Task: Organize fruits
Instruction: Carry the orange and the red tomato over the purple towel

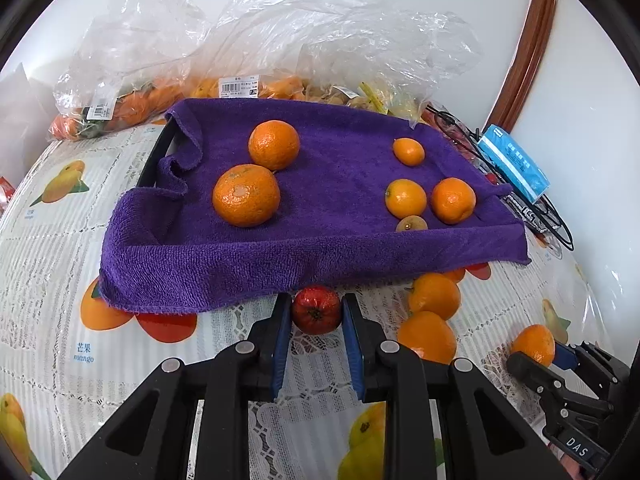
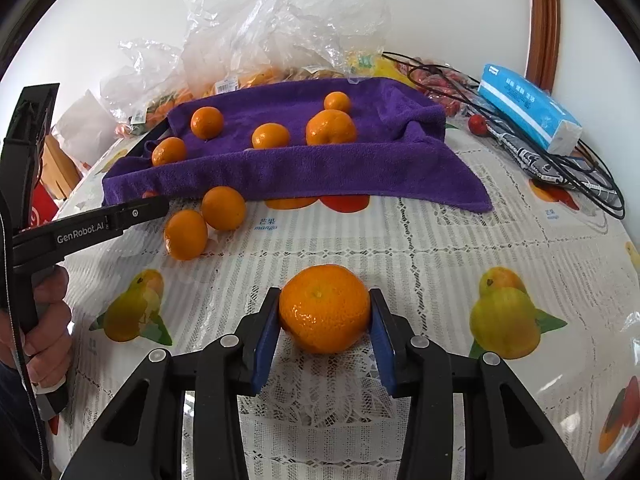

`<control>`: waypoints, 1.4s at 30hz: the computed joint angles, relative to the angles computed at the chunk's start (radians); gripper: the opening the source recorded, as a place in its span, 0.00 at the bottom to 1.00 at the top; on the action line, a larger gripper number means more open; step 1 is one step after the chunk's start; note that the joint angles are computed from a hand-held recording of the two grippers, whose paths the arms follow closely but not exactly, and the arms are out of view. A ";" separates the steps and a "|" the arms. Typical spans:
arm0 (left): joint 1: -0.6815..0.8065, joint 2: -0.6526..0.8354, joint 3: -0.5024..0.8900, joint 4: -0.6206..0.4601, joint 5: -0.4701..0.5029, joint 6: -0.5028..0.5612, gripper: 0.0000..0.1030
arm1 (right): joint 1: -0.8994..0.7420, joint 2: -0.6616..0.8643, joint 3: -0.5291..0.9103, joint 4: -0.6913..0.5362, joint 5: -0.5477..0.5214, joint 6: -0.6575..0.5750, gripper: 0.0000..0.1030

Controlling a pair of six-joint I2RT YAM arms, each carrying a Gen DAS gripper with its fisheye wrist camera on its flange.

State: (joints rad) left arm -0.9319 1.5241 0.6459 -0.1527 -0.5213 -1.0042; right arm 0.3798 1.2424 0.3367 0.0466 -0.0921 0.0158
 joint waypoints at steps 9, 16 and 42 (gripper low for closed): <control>-0.021 -0.037 -0.012 0.003 0.009 -0.001 0.23 | -0.064 -0.039 0.039 -0.017 -0.050 0.001 0.41; -0.023 -0.115 -0.012 -0.038 -0.007 0.003 0.23 | -0.083 -0.002 0.132 -0.017 -0.059 0.003 0.41; 0.270 -0.094 0.077 -0.015 -0.069 0.197 0.23 | 0.026 0.392 0.543 0.072 -0.033 0.045 0.41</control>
